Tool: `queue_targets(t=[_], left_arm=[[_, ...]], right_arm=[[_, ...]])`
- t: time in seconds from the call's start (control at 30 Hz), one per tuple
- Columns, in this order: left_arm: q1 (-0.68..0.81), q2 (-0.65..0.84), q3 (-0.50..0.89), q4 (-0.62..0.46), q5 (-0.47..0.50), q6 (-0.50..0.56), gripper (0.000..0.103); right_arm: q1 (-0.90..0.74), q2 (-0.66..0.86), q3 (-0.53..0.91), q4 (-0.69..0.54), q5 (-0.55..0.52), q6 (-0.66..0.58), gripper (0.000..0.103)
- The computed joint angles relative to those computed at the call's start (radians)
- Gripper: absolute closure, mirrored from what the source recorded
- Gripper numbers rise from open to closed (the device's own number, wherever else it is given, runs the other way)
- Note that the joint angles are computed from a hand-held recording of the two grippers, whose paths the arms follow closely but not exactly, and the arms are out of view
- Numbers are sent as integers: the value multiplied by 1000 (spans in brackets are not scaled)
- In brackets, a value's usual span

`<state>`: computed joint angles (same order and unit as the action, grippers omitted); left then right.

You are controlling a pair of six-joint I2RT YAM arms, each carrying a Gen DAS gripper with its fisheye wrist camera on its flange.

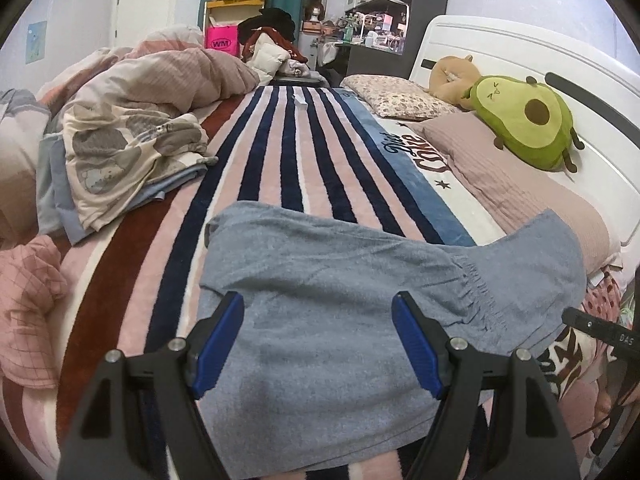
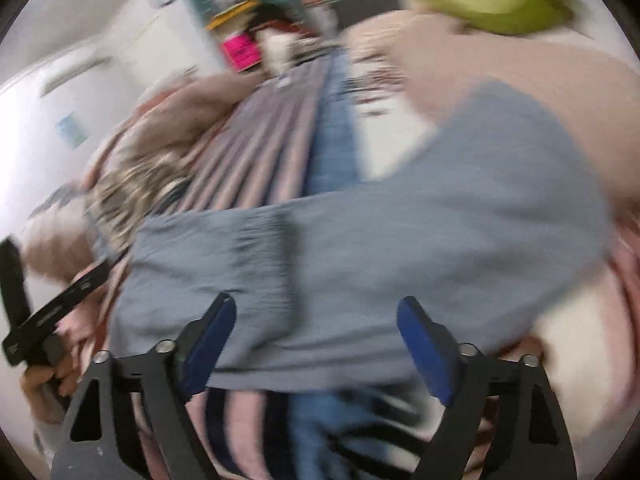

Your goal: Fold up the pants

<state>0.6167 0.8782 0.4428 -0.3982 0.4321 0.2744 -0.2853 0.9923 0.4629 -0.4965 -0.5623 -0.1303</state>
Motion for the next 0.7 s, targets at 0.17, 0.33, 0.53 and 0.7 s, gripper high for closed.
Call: queue_targets(t=[0.17,0.33,0.53,0.7], left_arm=[[1,-10,0,-6,-4,-11,30],[4,-12,-4,1,-23,-37,30],[65,38,-4,34,-21,-43,30],[142,87,12,57,20,-37,30]], right_arm=[[-267,250,23,57,-111,-56,20],[-276,354,29,269,-153,46,20],[-218,461,80,404,-128,189,62],[-250,414,77,350,-160,184,94]])
